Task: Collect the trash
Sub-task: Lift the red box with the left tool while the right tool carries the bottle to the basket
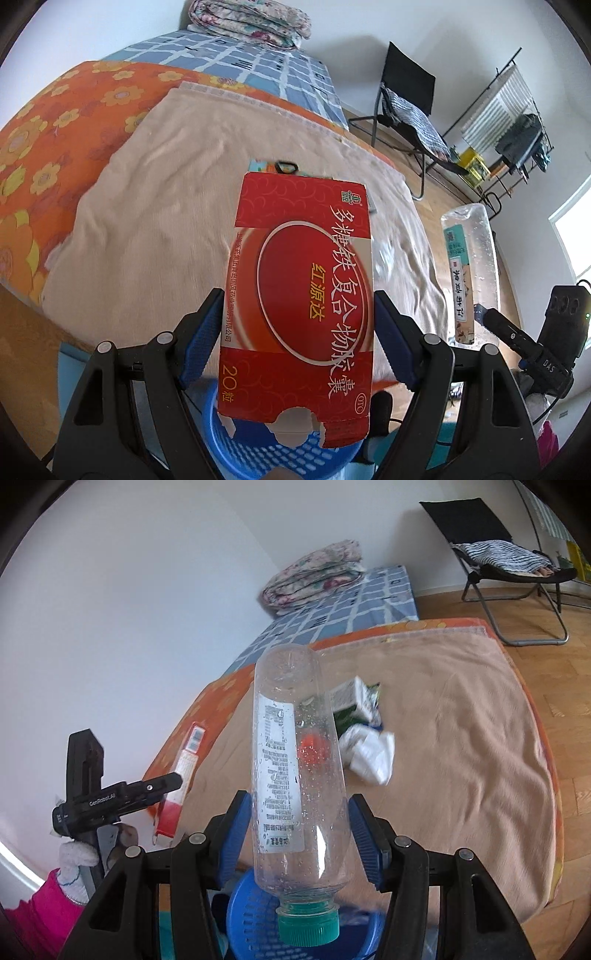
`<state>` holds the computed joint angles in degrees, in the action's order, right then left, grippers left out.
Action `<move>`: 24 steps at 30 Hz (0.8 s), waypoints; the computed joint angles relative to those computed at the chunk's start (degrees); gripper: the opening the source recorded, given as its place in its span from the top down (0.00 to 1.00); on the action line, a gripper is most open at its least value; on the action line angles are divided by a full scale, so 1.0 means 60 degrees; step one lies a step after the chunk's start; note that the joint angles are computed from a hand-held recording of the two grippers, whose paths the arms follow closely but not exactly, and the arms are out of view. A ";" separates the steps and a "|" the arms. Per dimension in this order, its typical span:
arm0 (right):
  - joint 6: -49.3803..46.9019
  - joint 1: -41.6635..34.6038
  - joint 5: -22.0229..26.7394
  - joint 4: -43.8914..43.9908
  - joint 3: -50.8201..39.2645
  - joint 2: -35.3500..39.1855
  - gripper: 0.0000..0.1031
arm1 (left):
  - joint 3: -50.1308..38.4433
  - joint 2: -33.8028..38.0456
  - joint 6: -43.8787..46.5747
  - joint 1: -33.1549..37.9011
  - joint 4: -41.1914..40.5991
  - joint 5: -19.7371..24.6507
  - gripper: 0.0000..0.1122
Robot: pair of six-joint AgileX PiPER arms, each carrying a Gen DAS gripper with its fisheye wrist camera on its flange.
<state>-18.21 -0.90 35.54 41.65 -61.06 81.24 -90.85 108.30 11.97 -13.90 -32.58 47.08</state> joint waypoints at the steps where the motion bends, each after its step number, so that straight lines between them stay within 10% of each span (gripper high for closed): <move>1: -0.0128 0.0008 -0.0012 0.0112 0.0226 -0.0150 0.45 | 0.0258 -0.0148 0.0094 -0.0026 -0.0049 -0.0076 0.28; 24: -0.0264 0.2130 -0.0618 0.0138 0.3381 -0.1360 0.45 | 0.4930 -0.1573 0.1308 -0.0852 -0.0955 -0.0981 0.28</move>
